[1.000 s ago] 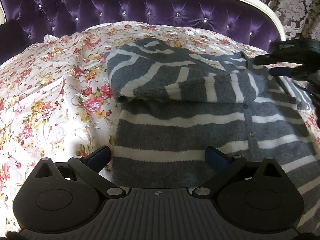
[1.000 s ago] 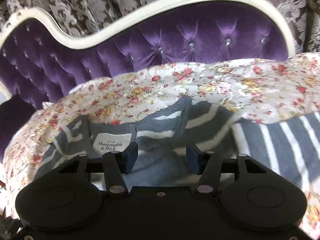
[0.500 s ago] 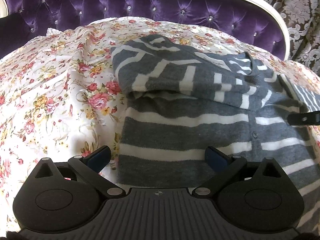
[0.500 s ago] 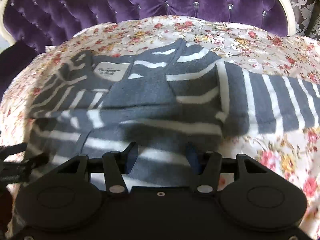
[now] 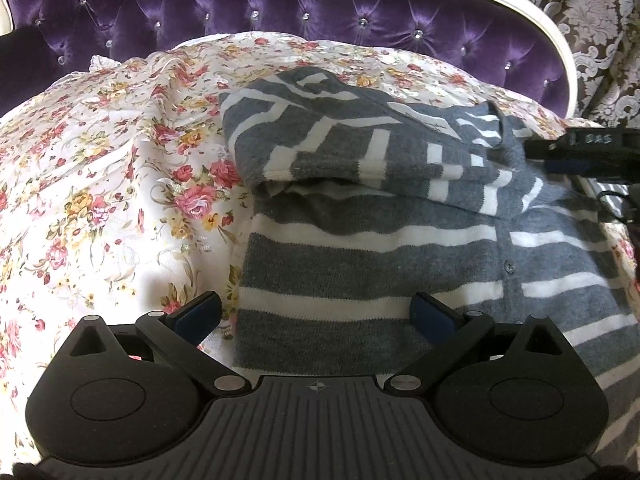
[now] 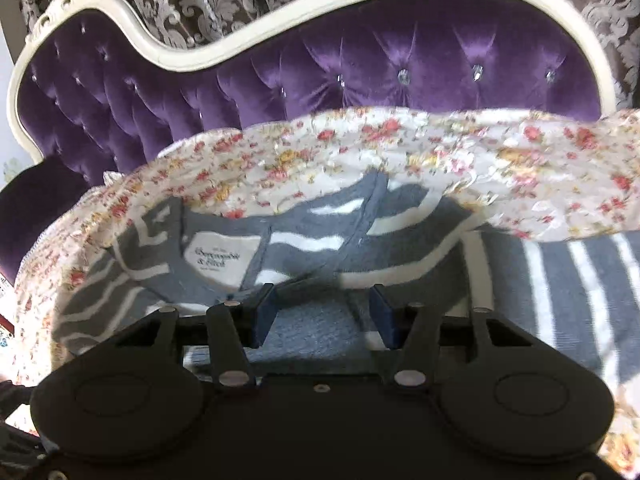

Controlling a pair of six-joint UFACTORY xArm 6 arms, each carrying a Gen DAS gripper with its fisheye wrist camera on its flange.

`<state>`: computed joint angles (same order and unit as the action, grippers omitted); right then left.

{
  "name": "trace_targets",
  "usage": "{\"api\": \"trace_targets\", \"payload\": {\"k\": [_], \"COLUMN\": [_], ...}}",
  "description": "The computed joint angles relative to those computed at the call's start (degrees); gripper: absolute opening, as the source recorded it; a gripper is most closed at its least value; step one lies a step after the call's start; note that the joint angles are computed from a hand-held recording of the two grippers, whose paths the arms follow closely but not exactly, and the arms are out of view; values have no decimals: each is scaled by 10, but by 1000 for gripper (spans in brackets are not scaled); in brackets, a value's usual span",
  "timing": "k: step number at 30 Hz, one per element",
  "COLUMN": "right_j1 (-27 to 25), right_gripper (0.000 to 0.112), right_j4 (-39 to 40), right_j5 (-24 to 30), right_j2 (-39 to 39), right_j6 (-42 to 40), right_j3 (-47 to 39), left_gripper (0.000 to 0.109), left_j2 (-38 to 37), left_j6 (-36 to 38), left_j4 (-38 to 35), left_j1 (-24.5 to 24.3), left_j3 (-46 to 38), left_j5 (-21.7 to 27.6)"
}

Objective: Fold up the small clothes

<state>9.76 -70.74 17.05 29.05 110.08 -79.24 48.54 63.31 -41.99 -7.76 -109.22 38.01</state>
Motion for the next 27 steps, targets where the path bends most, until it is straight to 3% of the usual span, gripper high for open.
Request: {"api": "trace_targets", "payload": {"k": [3, 5, 6, 9, 13, 15, 19, 23, 27], "right_j1": [6, 15, 19, 36, 75, 77, 79, 100, 98], "right_gripper": [55, 35, 16, 15, 15, 15, 15, 15, 15], "right_j4": [5, 26, 21, -67, -201, -176, -23, -40, -3], "right_j5": [-3, 12, 18, 45, 129, 144, 174, 194, 192], "right_j2": [5, 4, 1, -23, -91, -100, -85, -111, -101], "right_j6": [-30, -70, -72, -13, 121, 130, 48, 111, 64], "right_j3": [-2, -4, -3, 4, 52, 64, 66, 97, 95], "left_gripper": [102, 102, 102, 102, 102, 102, 102, 102, 102], "left_j2": [1, 0, -1, -3, -3, -3, -3, -1, -5], "left_j6": [-2, -1, 1, 9, 9, 10, 20, 20, 20], "left_j4": [2, 1, 0, -7, -8, -7, -15, -14, -14], "left_j1": [0, -1, -2, -2, -1, -2, -1, 1, -1], "left_j3": [-1, 1, 3, 9, 8, 9, 10, 6, 12], "left_j5": [1, -3, -6, -10, -9, -12, -12, -6, -12]}}
